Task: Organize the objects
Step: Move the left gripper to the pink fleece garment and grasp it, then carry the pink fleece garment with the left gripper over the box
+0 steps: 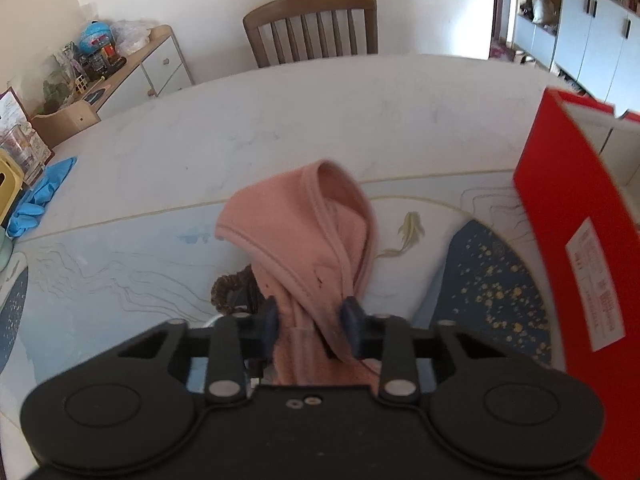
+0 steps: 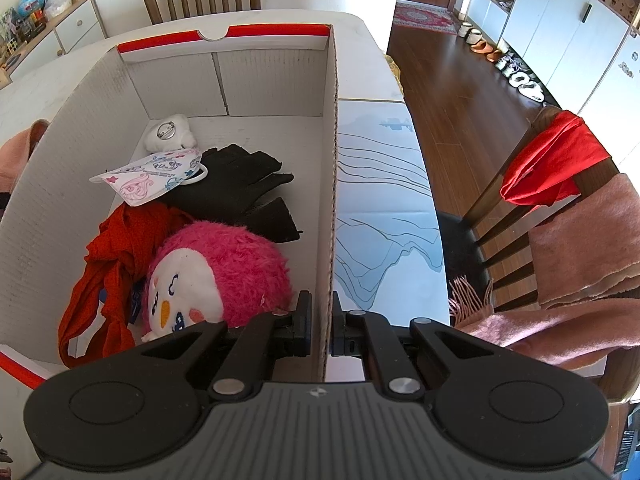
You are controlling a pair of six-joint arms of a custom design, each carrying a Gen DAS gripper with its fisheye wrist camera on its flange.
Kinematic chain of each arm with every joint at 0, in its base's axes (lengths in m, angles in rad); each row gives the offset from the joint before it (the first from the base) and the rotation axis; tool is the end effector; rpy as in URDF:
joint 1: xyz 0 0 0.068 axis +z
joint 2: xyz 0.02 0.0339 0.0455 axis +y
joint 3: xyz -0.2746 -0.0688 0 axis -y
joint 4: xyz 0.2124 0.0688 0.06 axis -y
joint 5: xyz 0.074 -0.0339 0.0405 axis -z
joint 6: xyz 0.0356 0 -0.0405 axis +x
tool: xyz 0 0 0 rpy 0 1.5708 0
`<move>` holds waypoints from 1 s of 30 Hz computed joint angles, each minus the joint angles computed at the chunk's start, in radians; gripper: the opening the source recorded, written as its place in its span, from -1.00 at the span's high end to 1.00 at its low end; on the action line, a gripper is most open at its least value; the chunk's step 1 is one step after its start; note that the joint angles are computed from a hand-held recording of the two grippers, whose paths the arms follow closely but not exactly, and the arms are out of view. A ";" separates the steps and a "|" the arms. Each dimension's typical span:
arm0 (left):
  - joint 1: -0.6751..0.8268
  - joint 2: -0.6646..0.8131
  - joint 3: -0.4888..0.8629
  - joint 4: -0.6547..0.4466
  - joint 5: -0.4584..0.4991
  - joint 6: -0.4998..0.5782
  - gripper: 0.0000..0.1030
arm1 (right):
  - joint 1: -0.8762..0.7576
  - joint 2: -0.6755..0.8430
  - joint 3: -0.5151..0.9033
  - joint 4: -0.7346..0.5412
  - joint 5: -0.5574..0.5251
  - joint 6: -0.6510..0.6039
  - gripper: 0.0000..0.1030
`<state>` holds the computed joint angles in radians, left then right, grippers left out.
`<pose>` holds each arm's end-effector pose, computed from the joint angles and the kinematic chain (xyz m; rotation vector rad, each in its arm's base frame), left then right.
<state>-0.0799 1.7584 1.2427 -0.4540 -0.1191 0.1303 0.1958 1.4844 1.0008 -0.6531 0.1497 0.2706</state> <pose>0.3467 -0.0235 0.2406 0.2197 2.5295 0.1711 0.2543 0.0450 0.2424 0.1448 2.6815 -0.0591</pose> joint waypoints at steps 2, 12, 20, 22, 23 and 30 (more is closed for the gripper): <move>0.010 -0.016 0.005 -0.013 0.029 0.006 0.56 | -0.001 0.001 0.000 0.001 -0.001 0.001 0.89; 0.045 -0.094 0.091 -0.113 0.181 0.008 0.65 | -0.001 0.002 0.000 0.002 -0.001 0.002 0.89; 0.001 -0.147 0.178 -0.173 0.244 0.000 0.65 | 0.000 0.006 0.008 0.000 -0.002 0.004 0.89; -0.019 -0.153 0.210 -0.192 0.257 -0.002 0.65 | 0.001 0.007 0.009 -0.001 -0.003 0.005 0.89; -0.029 -0.157 0.226 -0.200 0.267 -0.001 0.65 | 0.002 0.007 0.009 -0.001 -0.002 0.006 0.89; -0.124 -0.171 0.339 -0.226 0.315 0.001 0.65 | 0.001 0.008 0.011 -0.001 -0.003 0.006 0.89</move>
